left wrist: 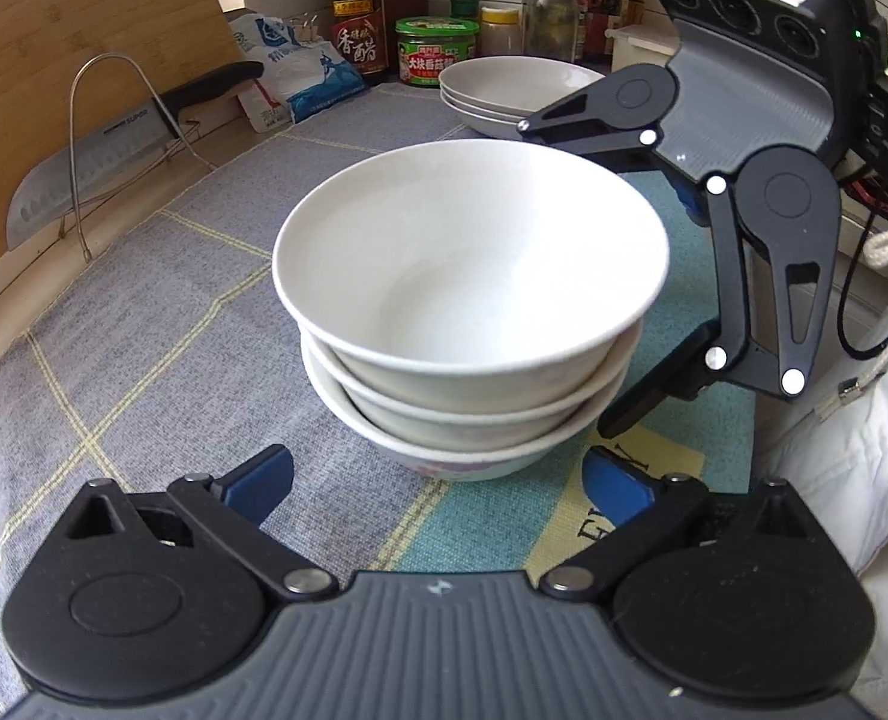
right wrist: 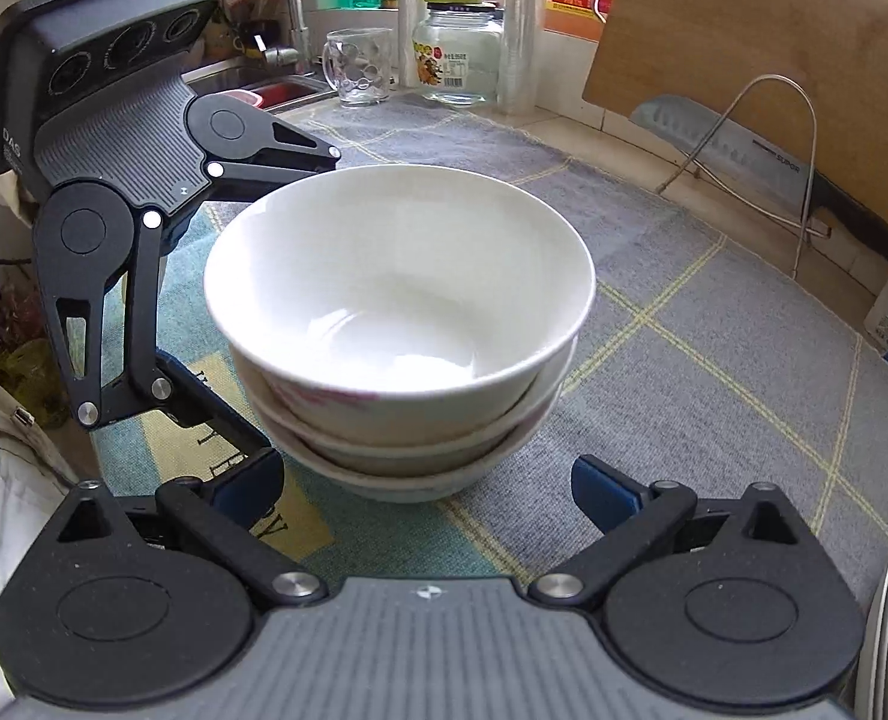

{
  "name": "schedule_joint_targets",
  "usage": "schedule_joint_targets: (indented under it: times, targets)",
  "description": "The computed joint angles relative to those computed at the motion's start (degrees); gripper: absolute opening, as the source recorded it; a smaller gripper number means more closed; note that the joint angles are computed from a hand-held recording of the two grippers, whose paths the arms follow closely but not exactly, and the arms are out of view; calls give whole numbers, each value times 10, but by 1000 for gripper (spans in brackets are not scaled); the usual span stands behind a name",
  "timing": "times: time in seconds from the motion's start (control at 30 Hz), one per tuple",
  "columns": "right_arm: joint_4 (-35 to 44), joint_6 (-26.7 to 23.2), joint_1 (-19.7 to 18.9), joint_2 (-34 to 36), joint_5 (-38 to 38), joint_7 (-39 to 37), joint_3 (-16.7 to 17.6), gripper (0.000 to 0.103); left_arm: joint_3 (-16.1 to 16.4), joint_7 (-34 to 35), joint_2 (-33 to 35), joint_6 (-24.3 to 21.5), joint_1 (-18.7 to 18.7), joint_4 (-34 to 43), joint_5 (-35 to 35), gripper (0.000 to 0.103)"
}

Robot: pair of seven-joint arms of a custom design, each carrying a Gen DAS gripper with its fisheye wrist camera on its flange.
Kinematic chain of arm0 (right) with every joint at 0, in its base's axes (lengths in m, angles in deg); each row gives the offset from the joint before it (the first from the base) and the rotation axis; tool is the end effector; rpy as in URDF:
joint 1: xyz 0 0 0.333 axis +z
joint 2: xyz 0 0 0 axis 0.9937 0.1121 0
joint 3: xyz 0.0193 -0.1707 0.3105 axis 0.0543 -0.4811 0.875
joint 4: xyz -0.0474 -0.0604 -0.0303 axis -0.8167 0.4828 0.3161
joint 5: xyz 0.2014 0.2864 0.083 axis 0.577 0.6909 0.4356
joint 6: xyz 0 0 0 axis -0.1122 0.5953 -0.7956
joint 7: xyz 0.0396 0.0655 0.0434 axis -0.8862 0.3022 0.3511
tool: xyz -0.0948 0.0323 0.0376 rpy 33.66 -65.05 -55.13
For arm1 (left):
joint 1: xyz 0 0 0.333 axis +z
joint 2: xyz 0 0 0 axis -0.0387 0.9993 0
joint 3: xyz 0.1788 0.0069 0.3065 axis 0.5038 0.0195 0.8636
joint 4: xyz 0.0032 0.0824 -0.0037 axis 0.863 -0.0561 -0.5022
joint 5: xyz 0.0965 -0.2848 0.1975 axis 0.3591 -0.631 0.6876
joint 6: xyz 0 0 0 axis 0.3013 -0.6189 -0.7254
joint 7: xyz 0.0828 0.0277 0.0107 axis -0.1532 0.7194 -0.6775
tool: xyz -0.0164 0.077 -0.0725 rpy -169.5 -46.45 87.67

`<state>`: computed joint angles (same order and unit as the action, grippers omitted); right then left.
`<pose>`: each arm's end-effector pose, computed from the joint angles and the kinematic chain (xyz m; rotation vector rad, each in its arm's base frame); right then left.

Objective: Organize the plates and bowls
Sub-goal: 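Grasp the three-bowl stack rim with the left tool while the right tool grips the opposite rim, then lift the bowl stack with both tools and carry it over the flower-print plates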

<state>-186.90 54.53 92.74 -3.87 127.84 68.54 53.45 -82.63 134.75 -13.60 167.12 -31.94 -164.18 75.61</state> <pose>0.6178 0.2358 0.3951 -2.4458 0.1430 -0.0495 0.5093 -0.3118 0.3983 -1.3532 2.2868 -0.8033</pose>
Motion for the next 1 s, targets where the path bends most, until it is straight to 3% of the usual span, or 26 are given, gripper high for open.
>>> schedule_joint_targets:
  times: [0.03,0.1,0.3,0.4,0.47,0.77,1.0]
  targets:
    - [6,-7,-1,2,-5,-8,1,103,-41,33,0,-3,37,0,-17,101]
    - [14,-17,-1,5,-13,-17,2,103,-92,84,0,-7,84,1,-45,101]
    - [44,-45,3,18,-40,-4,-4,100,-205,210,13,-8,185,8,-135,100]
    - [56,-59,3,22,-51,5,-5,97,-240,256,20,-12,215,14,-168,97]
    - [60,-65,3,25,-57,7,-4,95,-289,300,27,-21,259,17,-199,94]
    - [76,-98,3,29,-76,23,-7,87,-377,426,48,-45,331,33,-289,86]
    - [90,-110,6,37,-88,34,-8,87,-386,486,46,-50,335,33,-344,86]
